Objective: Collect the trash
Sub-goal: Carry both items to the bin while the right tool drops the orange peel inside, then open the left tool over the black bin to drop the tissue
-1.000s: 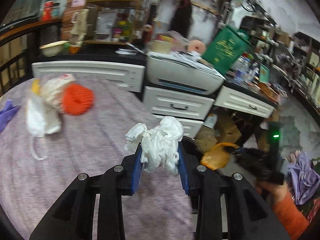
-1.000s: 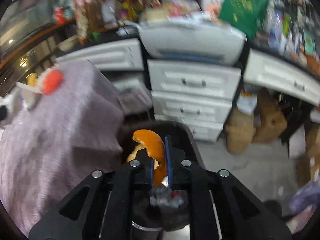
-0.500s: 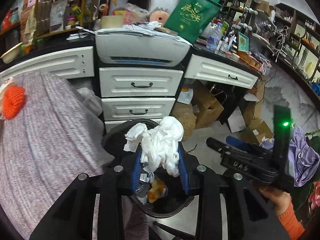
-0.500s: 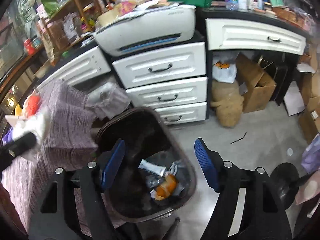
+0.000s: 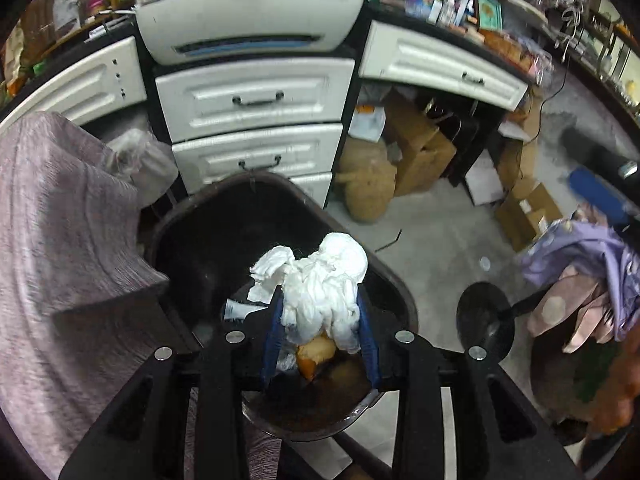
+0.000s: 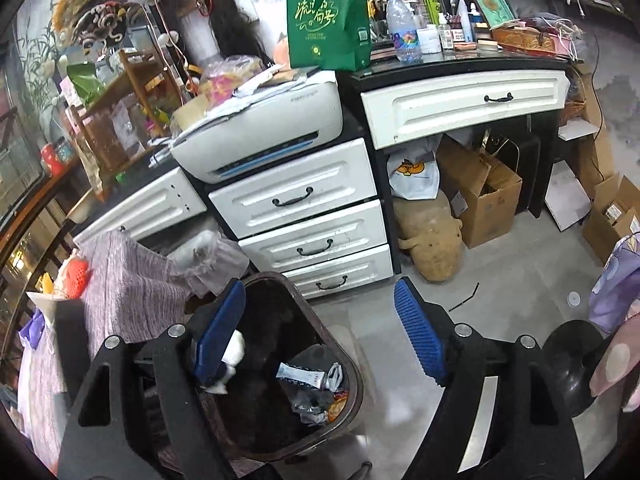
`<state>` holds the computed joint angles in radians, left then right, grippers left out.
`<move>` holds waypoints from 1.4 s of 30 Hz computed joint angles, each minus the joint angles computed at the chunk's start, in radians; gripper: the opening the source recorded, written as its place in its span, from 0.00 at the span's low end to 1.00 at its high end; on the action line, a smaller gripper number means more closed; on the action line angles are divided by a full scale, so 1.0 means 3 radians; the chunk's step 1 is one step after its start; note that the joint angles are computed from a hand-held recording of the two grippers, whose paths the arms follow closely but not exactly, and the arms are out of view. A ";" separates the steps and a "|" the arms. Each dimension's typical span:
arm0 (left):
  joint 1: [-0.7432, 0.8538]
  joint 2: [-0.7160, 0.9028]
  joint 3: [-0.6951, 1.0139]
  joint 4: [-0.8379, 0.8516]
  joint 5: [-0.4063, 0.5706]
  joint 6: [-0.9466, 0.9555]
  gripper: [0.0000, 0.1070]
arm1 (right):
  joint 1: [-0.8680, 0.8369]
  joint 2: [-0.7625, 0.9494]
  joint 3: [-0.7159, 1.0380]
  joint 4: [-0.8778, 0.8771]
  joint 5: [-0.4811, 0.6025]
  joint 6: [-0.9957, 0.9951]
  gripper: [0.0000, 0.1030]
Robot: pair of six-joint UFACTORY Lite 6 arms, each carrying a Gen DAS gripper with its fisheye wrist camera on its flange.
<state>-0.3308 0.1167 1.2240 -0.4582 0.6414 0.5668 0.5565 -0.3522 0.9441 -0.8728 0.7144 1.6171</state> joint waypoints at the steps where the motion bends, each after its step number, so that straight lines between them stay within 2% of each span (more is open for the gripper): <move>1: -0.0018 0.0015 -0.0025 0.0032 -0.0018 -0.0001 0.34 | 0.0029 -0.0013 0.0006 -0.0013 0.0027 0.0010 0.75; 2: -0.0027 0.0024 -0.0038 0.0046 -0.0031 0.0001 0.40 | 0.0054 -0.0031 0.0005 -0.0033 0.0057 0.0023 0.75; 5: -0.0050 0.0011 -0.0090 0.0002 -0.0043 0.0024 0.69 | 0.0078 -0.0007 0.0023 -0.0057 0.0087 0.0054 0.76; 9: -0.0027 -0.0081 -0.0167 -0.0278 0.0093 0.0293 0.82 | 0.0026 0.0006 0.0018 -0.0041 0.0067 0.0058 0.78; 23: 0.0161 -0.0961 -0.0432 -0.0628 0.0546 0.0713 0.89 | -0.0017 -0.0011 0.0126 -0.0059 0.0263 -0.0075 0.87; 29: 0.0698 -0.1314 -0.0373 -0.0802 0.0810 0.0948 0.91 | 0.0134 0.0329 0.0416 -0.0099 0.0162 -0.0075 0.89; 34: 0.1343 -0.1319 -0.0176 -0.0964 0.1036 0.1225 0.91 | 0.0351 0.0878 0.0957 -0.0118 0.0141 -0.0185 0.93; 40: 0.2156 -0.1078 0.0138 -0.1030 0.1150 0.1541 0.91 | 0.0603 0.1822 0.2052 0.0092 0.0071 -0.0710 0.93; 42: 0.2467 -0.0928 0.0276 -0.1074 0.1217 0.1627 0.91 | 0.0673 0.2248 0.2610 0.0302 0.0049 -0.1030 0.94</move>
<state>0.4094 -0.1618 1.3067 -0.7804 1.0065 1.0548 0.7584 0.3221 1.7271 -0.7822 0.7291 1.3082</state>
